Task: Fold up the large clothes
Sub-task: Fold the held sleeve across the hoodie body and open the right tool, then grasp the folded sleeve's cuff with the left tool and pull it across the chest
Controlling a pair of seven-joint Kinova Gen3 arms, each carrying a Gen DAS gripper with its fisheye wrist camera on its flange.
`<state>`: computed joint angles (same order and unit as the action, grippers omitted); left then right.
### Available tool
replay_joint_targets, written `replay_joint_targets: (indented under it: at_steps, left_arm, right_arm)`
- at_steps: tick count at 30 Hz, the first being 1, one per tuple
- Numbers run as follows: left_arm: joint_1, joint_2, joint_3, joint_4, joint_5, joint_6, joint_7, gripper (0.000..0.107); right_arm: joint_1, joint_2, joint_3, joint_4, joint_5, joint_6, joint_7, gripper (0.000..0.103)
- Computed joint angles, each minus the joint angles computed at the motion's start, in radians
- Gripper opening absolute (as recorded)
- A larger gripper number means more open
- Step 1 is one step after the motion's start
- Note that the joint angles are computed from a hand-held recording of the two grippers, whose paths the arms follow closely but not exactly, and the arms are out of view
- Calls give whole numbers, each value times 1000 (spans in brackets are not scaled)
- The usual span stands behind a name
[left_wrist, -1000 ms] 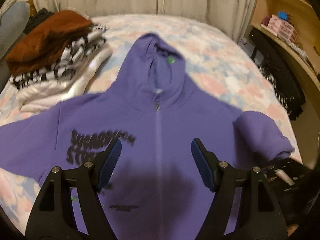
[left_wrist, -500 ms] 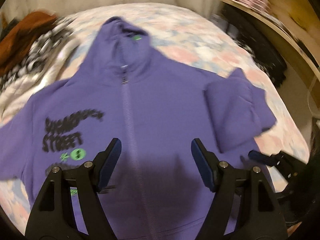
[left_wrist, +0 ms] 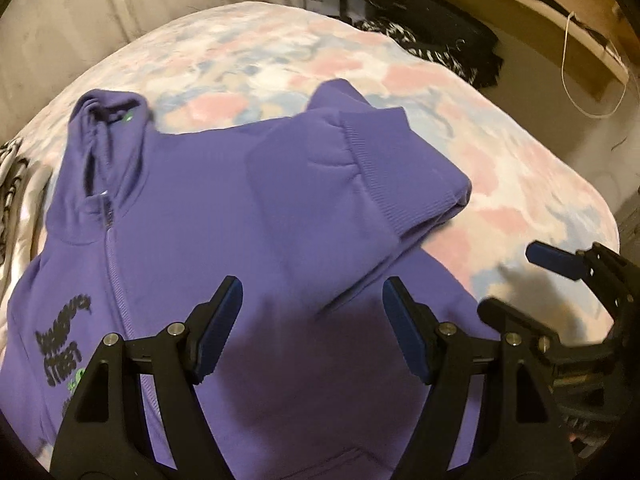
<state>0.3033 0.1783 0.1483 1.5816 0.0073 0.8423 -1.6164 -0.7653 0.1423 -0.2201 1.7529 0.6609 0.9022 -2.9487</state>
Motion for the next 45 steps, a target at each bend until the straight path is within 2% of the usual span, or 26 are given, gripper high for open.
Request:
replay_joint_targets:
  at_steps: [2,5,7,9,11,14,16,19,21,23,27,30,34,38,40,42,43,45]
  left_arm:
    - [53,20,-35,-24,-11,17,18,71]
    - [184,35,-159,-40,-9,-8,13,71]
    - [214,54,-173,-71,-45,11,44,66]
    - [183,78,-115,-94,-105,24,87,52]
    - [125,91,-23,-94,-164,13,135,16]
    - [43,33,74,-23,-275,-92,231,12]
    - [-49,-27,140,22,-286,-154,274,11]
    - [-188,-121,185,81,-195,-221,227,11]
    - [-281,-188,181,126,-114,-248,170,11]
    - [-373,-225,178,152,-33,-240,127,11]
    - [-506,-211,106,175,130,-112,20,12]
    - [-638,-144,107,179,252,9,-81,19]
    - [-823,-92,131,189,414,90,-216,46]
    - [-882,-61,69,189,577,151,-372,53]
    - [-894,-27,58,168,611,176,-407,56]
    - [-881,0,59,145,588,166,-380,57]
    - [-891,15,80,135,559,153,-351,57]
    - [-909,52,112,111,510,138,-312,57]
  right_arm:
    - [4,-25,-5,26,-16,3,5,74]
    - [13,-44,-14,58,-25,-19,-2,74]
    - [15,-61,-20,93,-18,-38,-17,74]
    - [15,-56,-37,99,5,-41,-47,74]
    - [10,-48,-40,99,18,-46,-70,74]
    - [2,-61,-47,115,22,-44,-91,74]
    - [6,-59,-59,111,21,-33,-96,74]
    - [-10,-28,-48,84,27,-33,-98,74]
    - [-25,18,-28,35,33,-31,-91,74]
    - [-36,22,-24,26,27,-17,-92,74]
    - [-52,46,-6,-5,22,-1,-70,74]
    - [-60,57,1,-27,10,9,-42,74]
    - [-55,75,14,-68,-17,7,18,74]
    - [-27,85,27,-123,-71,-19,108,74]
    - [-2,92,37,-150,-113,-41,154,75]
    - [28,105,50,-185,-155,-67,206,84]
    - [46,117,58,-209,-177,-81,238,86]
    - [78,151,74,-267,-225,-85,309,86]
